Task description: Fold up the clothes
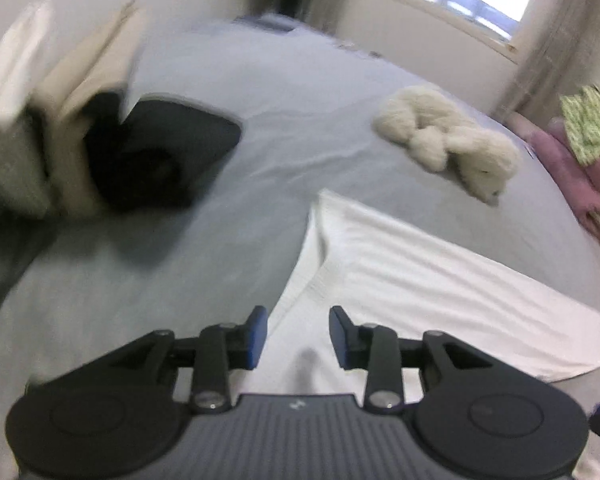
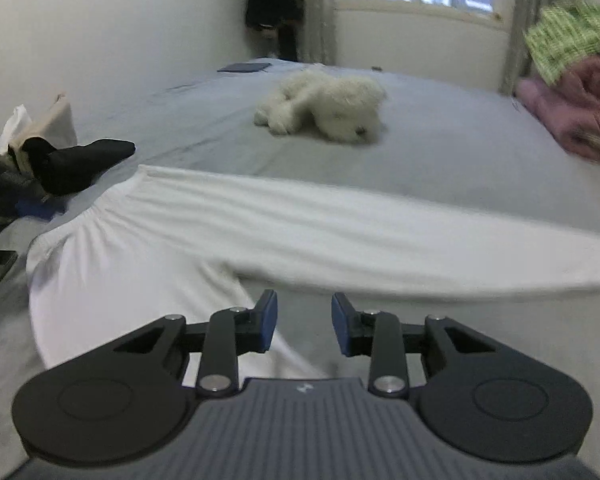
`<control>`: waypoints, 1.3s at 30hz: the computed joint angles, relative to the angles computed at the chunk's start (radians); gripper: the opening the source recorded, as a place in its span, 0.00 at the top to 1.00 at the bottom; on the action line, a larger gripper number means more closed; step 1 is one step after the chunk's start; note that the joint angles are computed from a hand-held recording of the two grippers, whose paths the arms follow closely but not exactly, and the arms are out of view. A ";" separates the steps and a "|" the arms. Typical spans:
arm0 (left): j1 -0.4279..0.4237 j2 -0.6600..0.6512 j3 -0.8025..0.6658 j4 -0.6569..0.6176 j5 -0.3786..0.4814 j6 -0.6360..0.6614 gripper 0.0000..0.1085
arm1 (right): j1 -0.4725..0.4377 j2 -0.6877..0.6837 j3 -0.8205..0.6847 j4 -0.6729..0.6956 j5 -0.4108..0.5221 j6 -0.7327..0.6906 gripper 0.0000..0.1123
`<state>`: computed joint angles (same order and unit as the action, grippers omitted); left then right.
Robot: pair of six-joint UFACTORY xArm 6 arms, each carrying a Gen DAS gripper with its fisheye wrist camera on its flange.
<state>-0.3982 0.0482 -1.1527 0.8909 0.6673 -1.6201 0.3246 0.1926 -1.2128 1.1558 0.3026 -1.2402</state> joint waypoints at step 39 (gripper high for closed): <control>0.154 0.077 0.028 -0.210 -0.354 0.247 0.72 | 0.020 0.071 -0.060 0.120 0.126 0.075 0.70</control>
